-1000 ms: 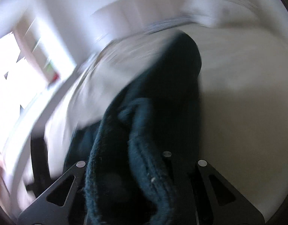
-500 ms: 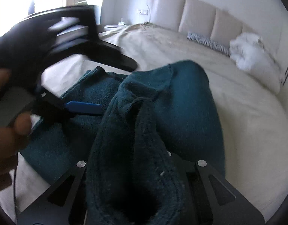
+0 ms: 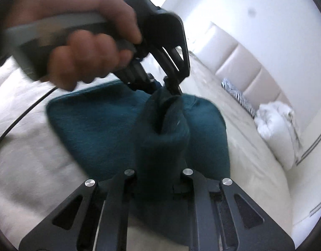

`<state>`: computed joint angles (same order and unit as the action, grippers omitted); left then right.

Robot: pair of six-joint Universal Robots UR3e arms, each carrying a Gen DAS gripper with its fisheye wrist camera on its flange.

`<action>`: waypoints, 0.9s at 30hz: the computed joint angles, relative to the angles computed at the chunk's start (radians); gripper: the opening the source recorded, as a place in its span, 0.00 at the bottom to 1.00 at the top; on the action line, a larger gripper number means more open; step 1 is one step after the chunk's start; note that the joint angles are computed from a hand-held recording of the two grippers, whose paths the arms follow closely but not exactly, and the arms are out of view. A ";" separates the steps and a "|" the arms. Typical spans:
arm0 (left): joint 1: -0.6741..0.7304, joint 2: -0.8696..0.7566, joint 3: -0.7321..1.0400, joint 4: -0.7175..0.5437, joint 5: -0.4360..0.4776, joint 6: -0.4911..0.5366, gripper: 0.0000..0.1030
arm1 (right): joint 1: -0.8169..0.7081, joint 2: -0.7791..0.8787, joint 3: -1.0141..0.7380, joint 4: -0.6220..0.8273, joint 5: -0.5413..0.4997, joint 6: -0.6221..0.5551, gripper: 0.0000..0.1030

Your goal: Fold small clothes

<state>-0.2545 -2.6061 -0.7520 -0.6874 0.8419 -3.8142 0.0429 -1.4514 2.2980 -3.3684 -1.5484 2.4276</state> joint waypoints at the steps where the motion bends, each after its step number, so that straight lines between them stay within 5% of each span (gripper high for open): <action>1: 0.005 -0.004 0.015 -0.011 -0.001 0.006 0.13 | 0.008 -0.011 0.011 -0.008 0.005 -0.013 0.10; 12: 0.084 0.060 0.008 -0.195 0.023 0.216 0.12 | 0.112 0.021 -0.008 -0.004 0.041 -0.071 0.08; 27: 0.120 0.113 -0.297 0.090 0.006 0.157 0.13 | 0.054 0.046 -0.112 0.182 0.136 -0.100 0.08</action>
